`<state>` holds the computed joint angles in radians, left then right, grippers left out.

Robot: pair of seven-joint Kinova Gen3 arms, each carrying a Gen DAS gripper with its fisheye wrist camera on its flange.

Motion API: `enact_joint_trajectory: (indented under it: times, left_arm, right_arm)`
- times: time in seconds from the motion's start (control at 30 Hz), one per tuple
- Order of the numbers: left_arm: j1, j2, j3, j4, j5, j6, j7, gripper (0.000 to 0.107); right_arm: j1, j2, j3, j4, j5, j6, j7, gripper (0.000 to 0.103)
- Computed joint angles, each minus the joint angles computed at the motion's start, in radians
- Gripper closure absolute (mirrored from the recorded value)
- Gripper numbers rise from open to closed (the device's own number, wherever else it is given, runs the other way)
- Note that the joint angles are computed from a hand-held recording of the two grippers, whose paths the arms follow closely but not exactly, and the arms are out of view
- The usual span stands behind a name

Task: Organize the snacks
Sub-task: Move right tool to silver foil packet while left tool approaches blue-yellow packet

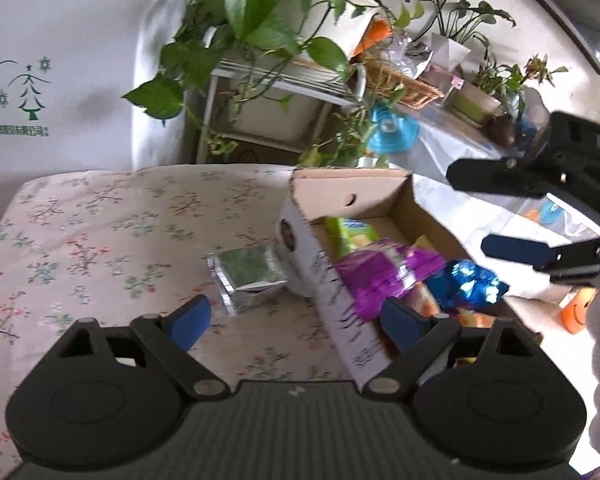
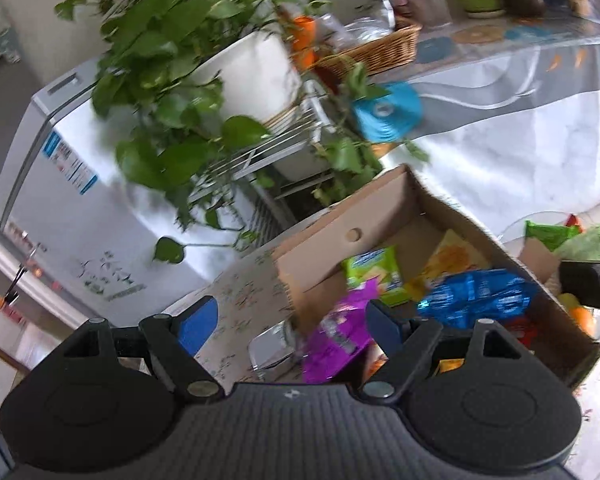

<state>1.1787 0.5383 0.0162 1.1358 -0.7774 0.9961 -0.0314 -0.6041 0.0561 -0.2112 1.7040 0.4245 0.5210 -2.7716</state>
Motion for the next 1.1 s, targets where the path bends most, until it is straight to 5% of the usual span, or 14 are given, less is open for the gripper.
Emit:
enact_joint_trajectory:
  times: [0.43, 0.9, 1.1]
  left_arm:
    - [-0.016, -0.09, 0.062, 0.181, 0.02, 0.092, -0.017, 0.016]
    - [-0.035, -0.115, 0.129, 0.273, 0.011, 0.124, 0.063, 0.016]
    - [-0.034, -0.114, 0.135, 0.295, 0.021, 0.114, 0.053, 0.016]
  right_arm:
    - [-0.071, 0.086, 0.012, -0.042, -0.055, -0.063, 0.175, 0.017]
    - [-0.285, 0.207, 0.12, -0.095, 0.198, 0.003, 0.018, 0.017]
    - [-0.369, 0.301, 0.149, -0.175, 0.316, 0.119, -0.039, 0.017]
